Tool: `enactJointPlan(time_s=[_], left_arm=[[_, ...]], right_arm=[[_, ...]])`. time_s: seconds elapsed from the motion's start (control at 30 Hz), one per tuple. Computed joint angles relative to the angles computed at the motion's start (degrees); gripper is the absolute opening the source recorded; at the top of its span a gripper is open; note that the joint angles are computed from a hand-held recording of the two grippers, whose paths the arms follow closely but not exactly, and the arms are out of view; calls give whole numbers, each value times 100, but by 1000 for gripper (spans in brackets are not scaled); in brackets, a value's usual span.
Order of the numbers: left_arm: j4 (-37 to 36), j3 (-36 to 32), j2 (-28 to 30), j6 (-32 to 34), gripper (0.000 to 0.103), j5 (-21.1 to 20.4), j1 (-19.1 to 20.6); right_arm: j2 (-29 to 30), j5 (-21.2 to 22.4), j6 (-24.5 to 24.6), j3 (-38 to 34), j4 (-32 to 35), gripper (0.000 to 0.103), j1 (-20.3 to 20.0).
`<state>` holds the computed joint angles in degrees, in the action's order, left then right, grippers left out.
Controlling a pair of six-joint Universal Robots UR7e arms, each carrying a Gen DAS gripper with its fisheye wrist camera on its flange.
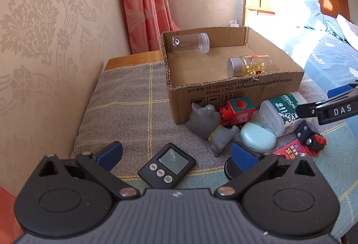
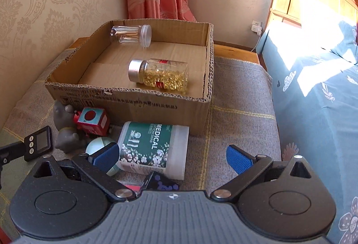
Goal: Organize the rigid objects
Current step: 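Reach the left tool to the black timer while the right tool approaches the wheeled toy block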
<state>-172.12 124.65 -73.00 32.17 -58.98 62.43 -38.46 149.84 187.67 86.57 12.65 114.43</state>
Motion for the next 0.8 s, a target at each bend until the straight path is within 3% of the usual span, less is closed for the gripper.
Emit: enactJointPlan(time_s=[0.23,0.53,0.63,0.8], left_arm=[[229,60,-62,-75,102,52,132],[85,-48,184,-149,102,168,275],[121,-212,353,-416,102,173,373],[-113,-494,745,-584,102,344,457]], right_arm=[[27,-127,802,349,-103,103,-227],[-2,42,1296,710,-40,103,-329],[170,312,1067,645,65,103,-276],[43,207,793,845,-207,103,-274]])
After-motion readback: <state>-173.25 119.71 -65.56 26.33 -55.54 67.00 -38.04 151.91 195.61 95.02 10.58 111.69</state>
